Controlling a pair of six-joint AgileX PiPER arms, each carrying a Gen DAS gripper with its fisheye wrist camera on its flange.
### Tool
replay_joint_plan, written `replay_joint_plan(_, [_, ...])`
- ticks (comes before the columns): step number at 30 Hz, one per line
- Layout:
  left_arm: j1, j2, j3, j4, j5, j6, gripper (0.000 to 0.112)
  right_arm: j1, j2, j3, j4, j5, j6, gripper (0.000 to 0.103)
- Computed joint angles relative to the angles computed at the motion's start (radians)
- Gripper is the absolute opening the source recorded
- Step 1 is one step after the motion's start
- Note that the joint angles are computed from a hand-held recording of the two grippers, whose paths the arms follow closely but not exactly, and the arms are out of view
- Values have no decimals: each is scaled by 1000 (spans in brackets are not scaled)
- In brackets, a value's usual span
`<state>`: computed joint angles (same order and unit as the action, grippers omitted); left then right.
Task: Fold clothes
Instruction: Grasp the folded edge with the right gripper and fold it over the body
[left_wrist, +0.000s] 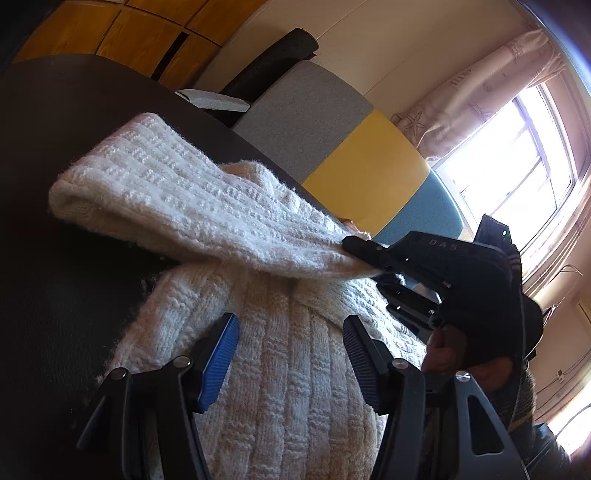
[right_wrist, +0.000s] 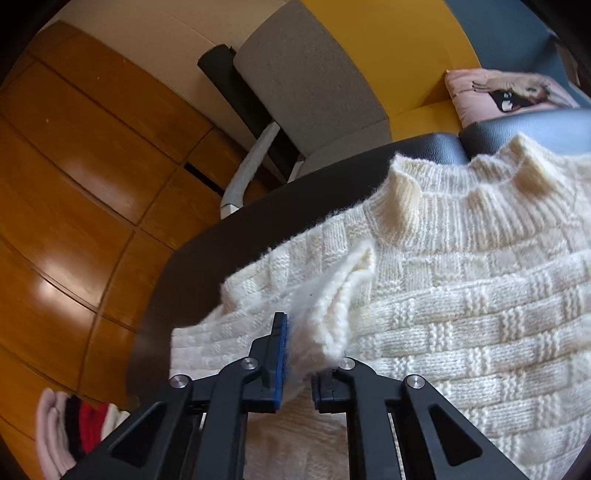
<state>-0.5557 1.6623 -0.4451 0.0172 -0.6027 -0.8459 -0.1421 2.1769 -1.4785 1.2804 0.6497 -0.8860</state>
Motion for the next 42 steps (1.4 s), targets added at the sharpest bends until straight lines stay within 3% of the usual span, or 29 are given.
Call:
replay_joint_plan(8, [10,-9,7,20,6,-17,58,-26,-160,13,-151,-15,-6,9])
replay_joint_plan(17, [7,-23,12,11,23,-9,58,-276,-315,189,-45,2,-204,9])
replay_joint_plan(25, [1,-31,12,-4,40,6,58,-478,-205,255,11,51,-265,13])
replay_joint_plan(30, [-10,-35,0,-27,66,23,58,-535,-113,267,41,43,-296,13])
replay_joint_plan(33, [30,-40,2,98,62,-77,61,-555,-93,293,132,69,-411,12])
replay_joint_plan(35, [96,-37,7,267,18,-240,62,-570,-74,296,170,103,-457,12])
replay_joint_plan(37, [172,-3,20,381,-109,-396,62,-590,-48,291,198,154,-487,15])
replay_joint_plan(40, [272,62,31,454,-297,-576,63,-611,-25,284,216,205,-495,15])
replay_joint_plan(42, [304,98,7,478,-337,-637,64,-606,-32,293,224,194,-508,15])
